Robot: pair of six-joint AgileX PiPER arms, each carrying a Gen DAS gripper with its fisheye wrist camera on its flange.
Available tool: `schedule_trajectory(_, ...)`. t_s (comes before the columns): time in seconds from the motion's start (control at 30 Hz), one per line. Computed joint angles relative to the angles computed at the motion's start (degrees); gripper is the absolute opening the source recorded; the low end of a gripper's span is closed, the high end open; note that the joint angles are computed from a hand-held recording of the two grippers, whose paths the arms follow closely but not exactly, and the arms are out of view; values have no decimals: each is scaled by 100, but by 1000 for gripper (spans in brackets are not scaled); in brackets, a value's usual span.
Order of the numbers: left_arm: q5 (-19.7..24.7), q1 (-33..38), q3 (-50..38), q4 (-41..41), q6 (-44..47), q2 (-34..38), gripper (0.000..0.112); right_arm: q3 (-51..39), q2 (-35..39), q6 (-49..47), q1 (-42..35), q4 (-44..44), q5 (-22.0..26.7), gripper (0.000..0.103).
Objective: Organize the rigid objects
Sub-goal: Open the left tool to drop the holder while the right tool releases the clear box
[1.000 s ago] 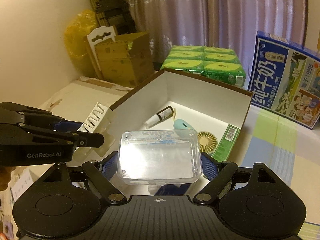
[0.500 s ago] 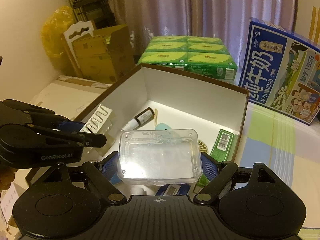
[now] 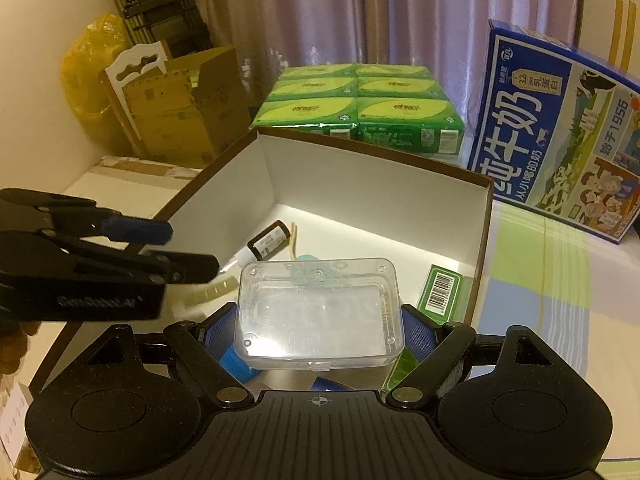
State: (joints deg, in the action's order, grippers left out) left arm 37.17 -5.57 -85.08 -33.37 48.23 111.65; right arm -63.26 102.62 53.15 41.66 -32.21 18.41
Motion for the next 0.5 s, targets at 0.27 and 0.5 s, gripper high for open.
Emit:
schedule_trajectory(0.27, 166, 49, -109, 22, -131, -42, 52, -105, 112, -211, -2, 210, -4, 82)
schedule_trajectory(0.5, 156, 142, -125, 46, -258, -148, 53, -318, 317, -338, 45, 448, -112, 82)
